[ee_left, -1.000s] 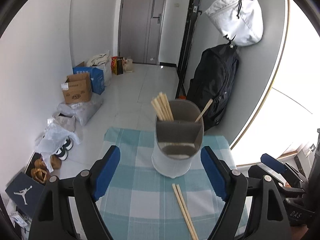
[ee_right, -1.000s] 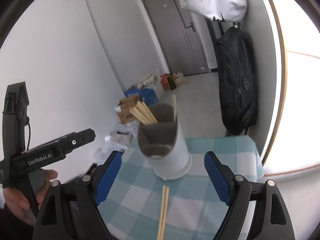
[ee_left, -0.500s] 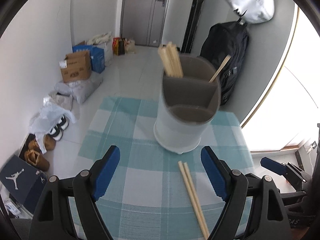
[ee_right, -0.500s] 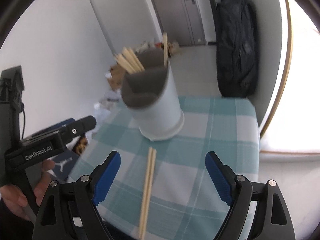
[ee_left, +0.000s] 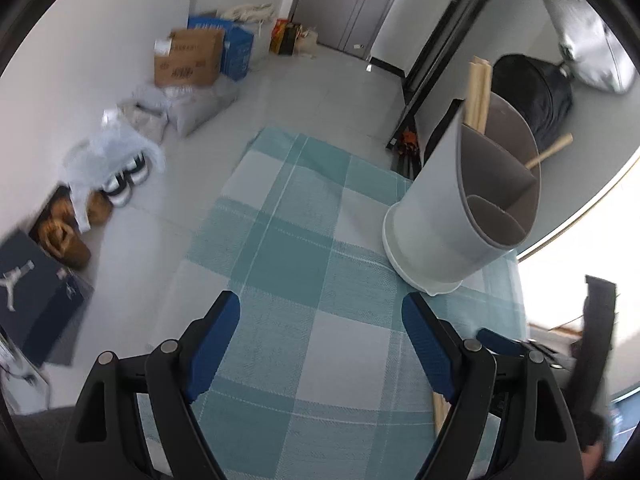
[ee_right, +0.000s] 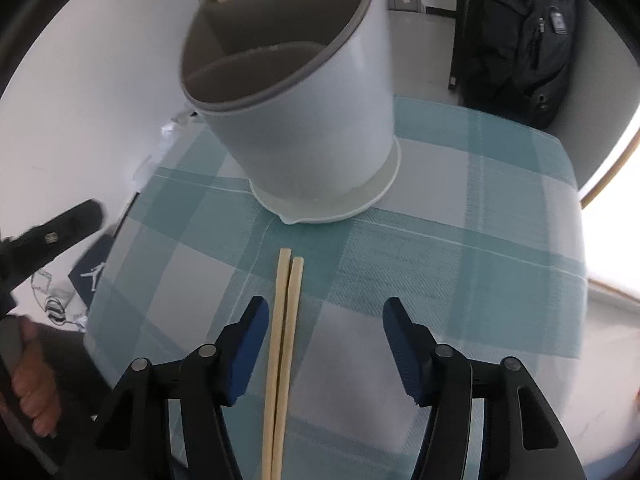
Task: Organize utensils
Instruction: 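Lower the right tool to the last chopsticks and pinch one, then lift the right tool's chopstick while the left tool pinches the last chopstick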
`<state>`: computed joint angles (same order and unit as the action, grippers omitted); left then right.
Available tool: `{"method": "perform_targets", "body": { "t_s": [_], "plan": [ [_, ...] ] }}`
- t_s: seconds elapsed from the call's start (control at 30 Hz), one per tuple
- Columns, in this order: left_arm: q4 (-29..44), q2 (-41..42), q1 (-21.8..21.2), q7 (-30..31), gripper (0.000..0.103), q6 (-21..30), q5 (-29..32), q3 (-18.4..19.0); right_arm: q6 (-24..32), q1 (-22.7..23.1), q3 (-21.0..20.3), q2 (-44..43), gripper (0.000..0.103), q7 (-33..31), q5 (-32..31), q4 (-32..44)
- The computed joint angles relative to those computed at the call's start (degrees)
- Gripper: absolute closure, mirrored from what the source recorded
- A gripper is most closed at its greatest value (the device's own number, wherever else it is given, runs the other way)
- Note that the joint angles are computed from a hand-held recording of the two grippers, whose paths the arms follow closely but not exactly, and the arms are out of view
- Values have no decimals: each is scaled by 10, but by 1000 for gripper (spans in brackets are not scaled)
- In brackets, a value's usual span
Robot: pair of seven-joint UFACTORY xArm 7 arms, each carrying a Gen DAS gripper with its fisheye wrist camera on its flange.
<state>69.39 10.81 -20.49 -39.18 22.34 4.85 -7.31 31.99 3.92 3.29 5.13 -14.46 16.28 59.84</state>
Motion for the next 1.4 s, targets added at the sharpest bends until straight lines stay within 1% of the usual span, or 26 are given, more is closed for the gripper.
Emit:
{"method": "perform_targets", "body": {
  "t_s": [0.03, 0.1, 0.2, 0.27, 0.37, 0.47, 0.57, 0.6, 0.63, 0.7, 0.8, 0.87, 1.07, 1.2, 1.3, 1.4],
  "plan": [
    [-1, -1, -5, -1, 23, 1, -3, 6, -3, 2, 0, 5, 48, 7, -12, 3],
    [-2, -2, -2, -15, 23, -3, 17, 8, -2, 6, -1, 15, 63, 20, -35, 10],
    [-2, -3, -3, -27, 23, -6, 31, 11, -13, 11, -2, 20, 65, 42, -71, 11],
    [-3, -2, 3, -21, 23, -8, 20, 8, -11, 14, -2, 22, 66, 50, -88, 13],
    [-3, 0, 7, -15, 23, -4, 6, 4, -8, 25, -6, 27, 67, 83, -146, 20],
    [-4, 1, 16, 2, 23, -4, -18, 0, -7, 28, -5, 30, 67, 97, -171, 25],
    [-5, -1, 13, -1, 23, -3, -13, 3, -6, 30, -4, 36, 67, 102, -179, 34],
    [-6, -2, 14, 1, 23, -3, -15, 3, -6, 30, -3, 37, 69, 103, -180, 35],
    [-7, -2, 13, 0, 23, -3, -15, 3, -9, 29, -3, 37, 71, 102, -179, 33],
    [-6, -1, 14, 1, 23, -1, -17, 3, -11, 28, 0, 36, 81, 93, -174, 32],
    [-4, 2, 14, 5, 23, 5, -18, 3, -11, 31, 4, 45, 94, 90, -170, 41],
    [-2, 4, 13, 2, 23, 9, -12, 5, -15, 31, 4, 40, 97, 88, -165, 35],
    [6, 13, 10, 3, 23, 29, -7, 4, -40, 19, 5, 5, 99, 61, -117, 4],
    [17, 23, 9, 21, 23, 46, -21, -4, -81, 19, 4, -36, 99, 42, -93, -34],
    [30, 32, -2, 25, 23, 60, -8, -3, -102, 20, 1, -56, 99, 22, -71, -54],
    [44, 43, -13, 25, 23, 77, 6, -1, -113, 23, -3, -71, 99, -8, -34, -65]
  ]
}}
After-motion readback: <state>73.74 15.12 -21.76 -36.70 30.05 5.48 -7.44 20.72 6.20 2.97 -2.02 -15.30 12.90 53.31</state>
